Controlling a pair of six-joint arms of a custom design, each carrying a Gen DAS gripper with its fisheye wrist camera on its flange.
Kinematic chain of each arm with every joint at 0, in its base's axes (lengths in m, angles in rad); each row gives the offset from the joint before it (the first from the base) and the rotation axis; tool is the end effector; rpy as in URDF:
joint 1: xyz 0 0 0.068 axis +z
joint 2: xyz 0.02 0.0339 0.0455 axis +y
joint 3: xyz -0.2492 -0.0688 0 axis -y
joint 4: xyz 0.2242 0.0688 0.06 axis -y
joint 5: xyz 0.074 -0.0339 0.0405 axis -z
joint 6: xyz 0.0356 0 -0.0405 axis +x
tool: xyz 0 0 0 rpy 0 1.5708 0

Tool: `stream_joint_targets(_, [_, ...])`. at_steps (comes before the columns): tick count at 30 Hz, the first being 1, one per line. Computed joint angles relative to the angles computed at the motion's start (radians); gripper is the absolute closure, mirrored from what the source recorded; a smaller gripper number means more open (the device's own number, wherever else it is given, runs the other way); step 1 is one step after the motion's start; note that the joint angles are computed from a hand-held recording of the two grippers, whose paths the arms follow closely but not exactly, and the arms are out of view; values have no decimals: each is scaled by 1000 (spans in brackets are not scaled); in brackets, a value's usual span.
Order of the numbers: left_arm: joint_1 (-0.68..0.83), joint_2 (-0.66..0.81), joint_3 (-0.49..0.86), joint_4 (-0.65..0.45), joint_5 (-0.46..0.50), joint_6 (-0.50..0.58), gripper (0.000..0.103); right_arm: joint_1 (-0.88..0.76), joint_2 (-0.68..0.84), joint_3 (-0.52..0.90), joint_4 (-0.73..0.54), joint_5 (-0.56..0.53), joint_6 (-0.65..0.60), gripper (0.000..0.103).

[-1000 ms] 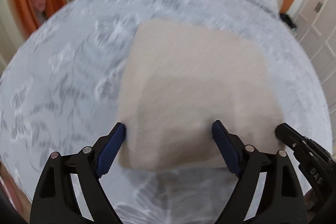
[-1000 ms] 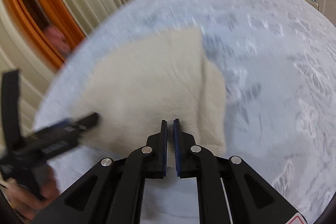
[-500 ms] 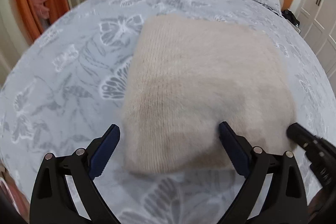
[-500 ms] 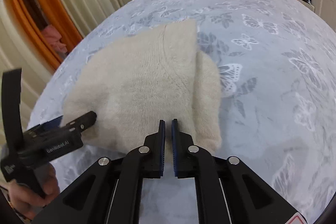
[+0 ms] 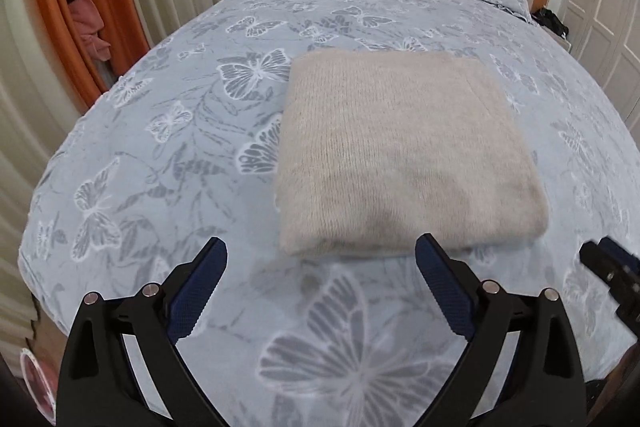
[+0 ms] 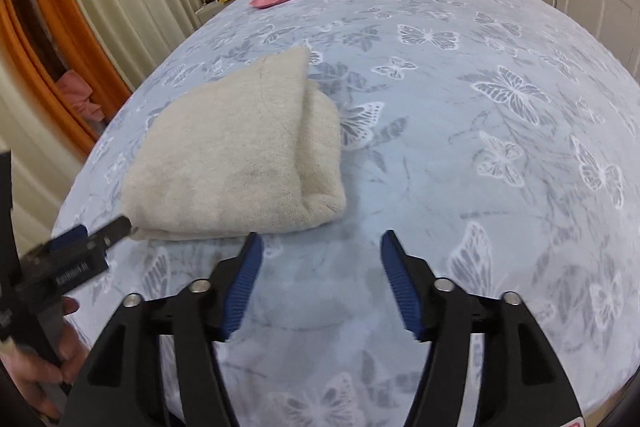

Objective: Fold small clothes

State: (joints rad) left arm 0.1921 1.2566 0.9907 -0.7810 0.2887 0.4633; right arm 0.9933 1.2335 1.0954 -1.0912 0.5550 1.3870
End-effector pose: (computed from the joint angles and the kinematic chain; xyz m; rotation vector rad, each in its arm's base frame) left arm 0.2269 0.0338 0.2559 0.4438 2.5165 -0.1311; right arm 0.1264 0.1596 0.2790 0.6098 2.4293 0.1357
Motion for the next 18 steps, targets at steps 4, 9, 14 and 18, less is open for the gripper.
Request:
stream_joint_targets(4, [28,-33,-15,-5,43,5,10,61,70,66,-63,56,40,28])
stream_joint_targets(9, [36,-42,-24,-7,61,4,10,81,150,122,-83,71,14,26])
stream_joint_targets(14, [41,-79,-47,-11,58,28,10,75,153,117,-76,62,51,26])
stream_joint_targets(18, [56,-102,-49,-38,77,45,10,84,105,83,-67,75,104,22])
